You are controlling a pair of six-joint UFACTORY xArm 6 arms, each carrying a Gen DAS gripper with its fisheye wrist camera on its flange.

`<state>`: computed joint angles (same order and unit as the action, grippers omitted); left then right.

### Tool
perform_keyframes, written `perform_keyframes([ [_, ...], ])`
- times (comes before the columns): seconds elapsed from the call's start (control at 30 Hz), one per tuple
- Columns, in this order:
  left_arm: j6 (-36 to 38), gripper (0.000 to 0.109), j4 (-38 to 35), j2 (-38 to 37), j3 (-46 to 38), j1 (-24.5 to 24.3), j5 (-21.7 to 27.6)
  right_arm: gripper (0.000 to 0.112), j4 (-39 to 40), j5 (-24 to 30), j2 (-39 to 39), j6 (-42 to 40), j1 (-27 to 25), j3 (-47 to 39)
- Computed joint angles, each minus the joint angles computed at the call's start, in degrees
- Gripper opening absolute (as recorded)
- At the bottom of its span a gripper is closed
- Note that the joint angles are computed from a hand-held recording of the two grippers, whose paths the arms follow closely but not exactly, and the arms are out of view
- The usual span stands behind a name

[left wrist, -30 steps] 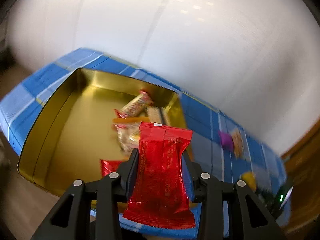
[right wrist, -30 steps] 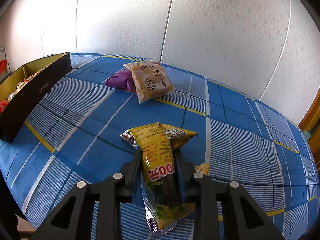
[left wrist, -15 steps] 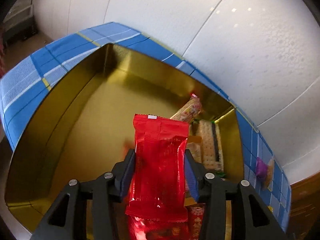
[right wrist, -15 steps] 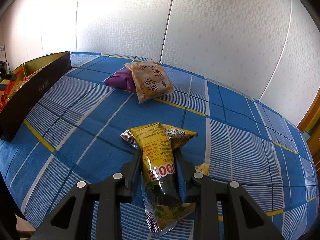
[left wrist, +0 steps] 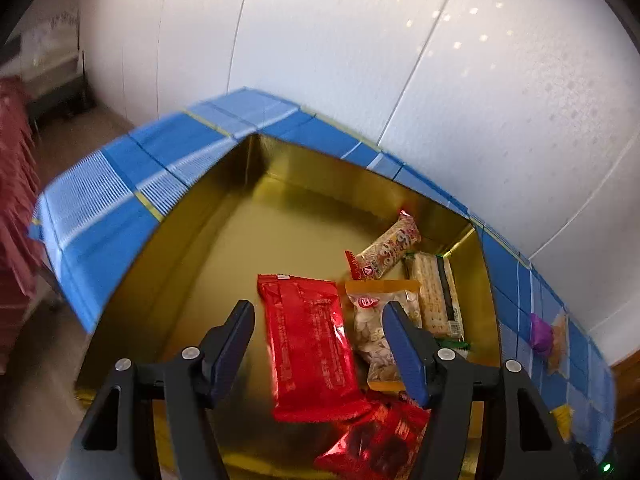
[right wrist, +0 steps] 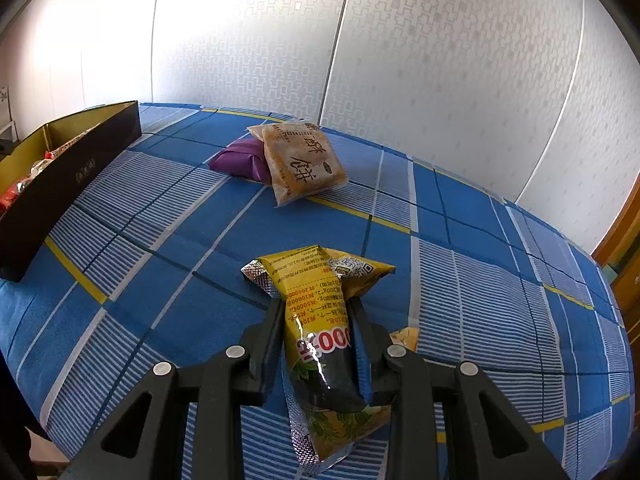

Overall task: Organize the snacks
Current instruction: 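Lower the red packet into the gold tray and open the left gripper, then carry the yellow seaweed pack over the gold tray and release it with the right gripper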

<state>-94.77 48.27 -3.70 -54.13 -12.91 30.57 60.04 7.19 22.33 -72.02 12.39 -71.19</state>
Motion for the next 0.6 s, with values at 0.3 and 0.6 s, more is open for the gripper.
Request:
perform_keyframes([
  [0.3,0.23,0.067,5.37,-2.47,0.08,-9.81,11.71,0.031,0.23,-0.38,0.09,-0.51,0.05,-0.07],
  [0.6,0.26,0.067,8.03,-2.82,0.61,-15.55,15.58,0.031,1.18,-1.32,0.02,-1.39,0.35,0.17],
])
